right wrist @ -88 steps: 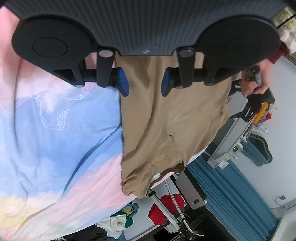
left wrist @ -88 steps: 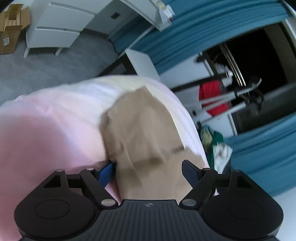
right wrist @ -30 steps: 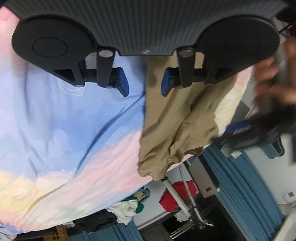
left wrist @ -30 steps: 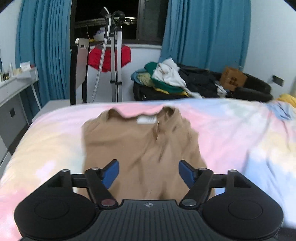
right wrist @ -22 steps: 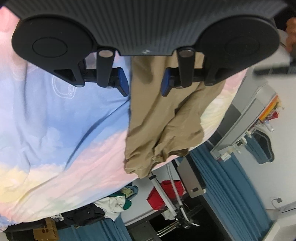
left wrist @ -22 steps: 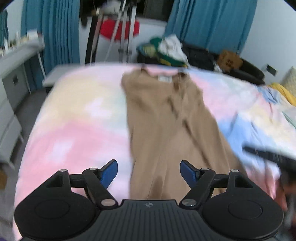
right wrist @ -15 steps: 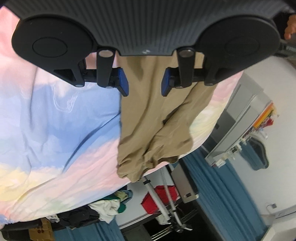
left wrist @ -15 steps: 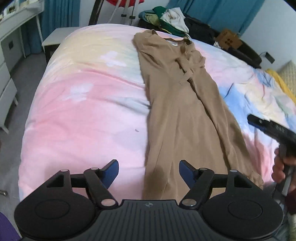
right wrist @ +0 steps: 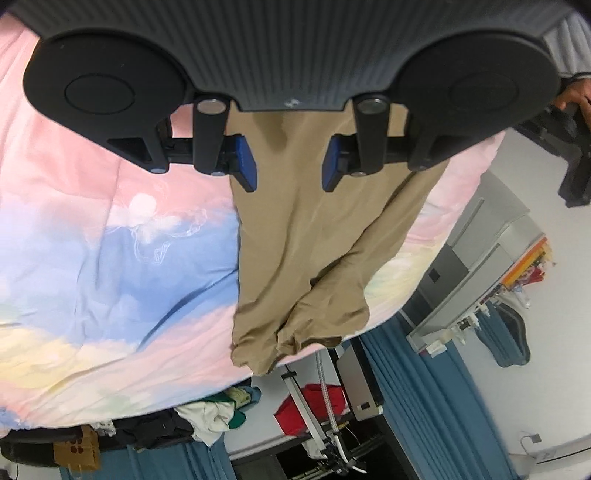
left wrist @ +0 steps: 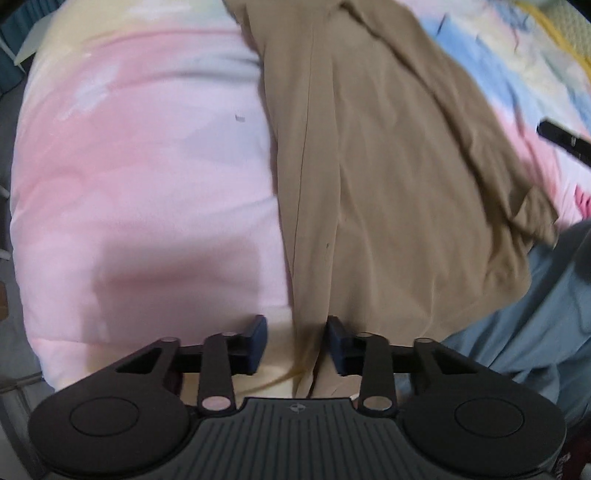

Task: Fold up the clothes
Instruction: 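Open the left gripper and move it along the folded strip, then grasp the hem end of the folded tan strip with the left gripper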

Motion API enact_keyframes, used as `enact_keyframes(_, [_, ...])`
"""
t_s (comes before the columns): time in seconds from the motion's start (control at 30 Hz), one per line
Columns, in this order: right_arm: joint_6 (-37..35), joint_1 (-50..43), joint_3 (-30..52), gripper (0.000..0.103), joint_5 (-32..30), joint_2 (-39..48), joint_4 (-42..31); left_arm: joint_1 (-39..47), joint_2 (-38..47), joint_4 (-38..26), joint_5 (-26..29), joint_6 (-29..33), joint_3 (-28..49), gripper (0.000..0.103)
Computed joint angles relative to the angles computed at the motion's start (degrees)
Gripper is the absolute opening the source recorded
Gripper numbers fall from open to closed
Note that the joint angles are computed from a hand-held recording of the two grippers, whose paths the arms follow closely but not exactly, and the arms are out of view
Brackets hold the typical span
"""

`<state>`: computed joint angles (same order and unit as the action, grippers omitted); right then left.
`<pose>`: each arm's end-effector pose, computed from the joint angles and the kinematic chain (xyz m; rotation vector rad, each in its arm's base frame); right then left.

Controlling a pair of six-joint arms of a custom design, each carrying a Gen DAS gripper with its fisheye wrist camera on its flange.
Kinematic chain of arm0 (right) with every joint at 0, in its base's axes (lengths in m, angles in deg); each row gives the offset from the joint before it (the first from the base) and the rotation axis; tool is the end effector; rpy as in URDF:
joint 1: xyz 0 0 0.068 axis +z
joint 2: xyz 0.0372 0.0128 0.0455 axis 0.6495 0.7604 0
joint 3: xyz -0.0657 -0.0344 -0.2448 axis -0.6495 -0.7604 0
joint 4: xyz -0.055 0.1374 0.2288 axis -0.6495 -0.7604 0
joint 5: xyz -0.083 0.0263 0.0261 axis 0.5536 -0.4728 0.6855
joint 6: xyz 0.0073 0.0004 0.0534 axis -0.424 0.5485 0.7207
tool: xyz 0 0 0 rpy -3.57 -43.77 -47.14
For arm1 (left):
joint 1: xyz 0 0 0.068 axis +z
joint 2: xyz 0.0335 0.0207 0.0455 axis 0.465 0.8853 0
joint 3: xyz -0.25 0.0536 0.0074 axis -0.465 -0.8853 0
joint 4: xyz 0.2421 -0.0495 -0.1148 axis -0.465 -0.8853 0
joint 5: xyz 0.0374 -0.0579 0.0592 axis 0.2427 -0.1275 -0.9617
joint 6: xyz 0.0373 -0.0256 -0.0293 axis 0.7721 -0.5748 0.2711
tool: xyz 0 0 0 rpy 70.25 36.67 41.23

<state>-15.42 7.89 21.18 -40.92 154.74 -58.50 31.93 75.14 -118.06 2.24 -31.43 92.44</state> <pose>0.2226 -0.1106 0.2008 -0.0425 2.2370 0.6310 0.2344 0.0106 0.2059 0.3677 2.9843 -0.2548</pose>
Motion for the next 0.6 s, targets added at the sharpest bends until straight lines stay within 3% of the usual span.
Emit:
enact_keyframes(0.07, [0.7, 1.5, 0.0, 0.043, 1.8, 0.9, 1.1, -0.7, -0.3, -2.3, -0.9, -0.1, 1.0, 0.003])
enact_keyframes(0.17, [0.1, 2.7, 0.0, 0.043, 3.6, 1.7, 1.7, -3.9, -3.5, -6.5, -3.2, -0.9, 2.8, 0.001])
enact_keyframes(0.33, [-2.3, 2.4, 0.2, 0.043, 3.0, 2.3, 0.2, -13.8, -7.3, -16.6, -7.7, -11.1, 12.6, 0.001])
enact_keyframes(0.47, [-3.2, 1.5, 0.6, 0.043, 1.7, 2.7, -0.8, -24.0, -4.4, -21.9, -12.2, -23.0, 21.5, 0.001])
enact_keyframes(0.6, [-3.5, 0.6, 1.5, 0.043, 0.5, 3.9, -1.8, -33.8, 2.0, -21.5, -15.1, -32.0, 26.6, 0.001])
